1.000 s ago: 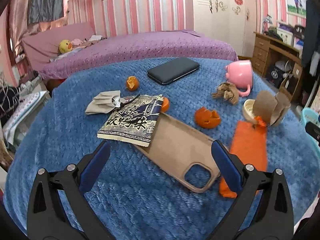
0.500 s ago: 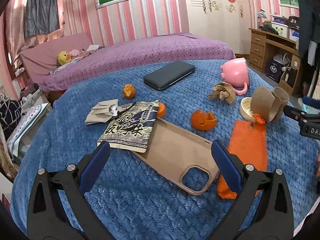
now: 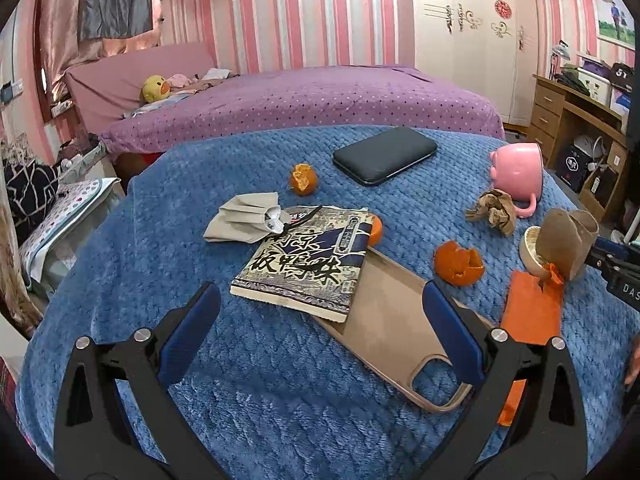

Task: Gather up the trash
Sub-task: 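Grasp the orange snack wrapper with the left tool while the right tool holds the tube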

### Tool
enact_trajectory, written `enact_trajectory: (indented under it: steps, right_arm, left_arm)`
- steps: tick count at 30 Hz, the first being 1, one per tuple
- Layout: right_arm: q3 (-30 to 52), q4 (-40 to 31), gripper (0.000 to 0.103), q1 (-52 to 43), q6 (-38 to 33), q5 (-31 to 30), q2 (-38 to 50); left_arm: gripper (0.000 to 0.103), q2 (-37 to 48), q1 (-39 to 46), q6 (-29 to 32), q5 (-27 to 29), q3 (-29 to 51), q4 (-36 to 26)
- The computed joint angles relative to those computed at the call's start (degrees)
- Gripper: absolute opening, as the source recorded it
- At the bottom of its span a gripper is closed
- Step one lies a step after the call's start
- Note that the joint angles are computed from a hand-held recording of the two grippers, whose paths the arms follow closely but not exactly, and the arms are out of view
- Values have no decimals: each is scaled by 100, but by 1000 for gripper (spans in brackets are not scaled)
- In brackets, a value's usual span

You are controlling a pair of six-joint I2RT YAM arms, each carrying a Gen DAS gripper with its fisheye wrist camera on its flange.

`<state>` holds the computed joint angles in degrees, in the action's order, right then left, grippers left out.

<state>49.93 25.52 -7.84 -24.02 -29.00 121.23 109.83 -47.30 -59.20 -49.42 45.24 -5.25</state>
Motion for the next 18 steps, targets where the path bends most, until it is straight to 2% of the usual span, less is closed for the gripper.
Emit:
enact_trajectory:
  steps: [1, 4, 11, 18]
  right_arm:
    - [-46, 60, 30, -14, -8, 26, -37]
    - [-164, 125, 30, -210, 19, -75, -202]
    - [-560, 15, 30, -902, -96, -534, -820]
    - [-700, -289, 30, -1419, -561, -770, -932]
  left_arm:
    - [98, 42, -44, 34, -28, 82, -69]
    - [98, 53, -120, 70, 15, 168, -85]
    - [98, 104, -394, -222, 499, 234, 336]
    - [97, 871, -866, -507, 621, 1162, -266]
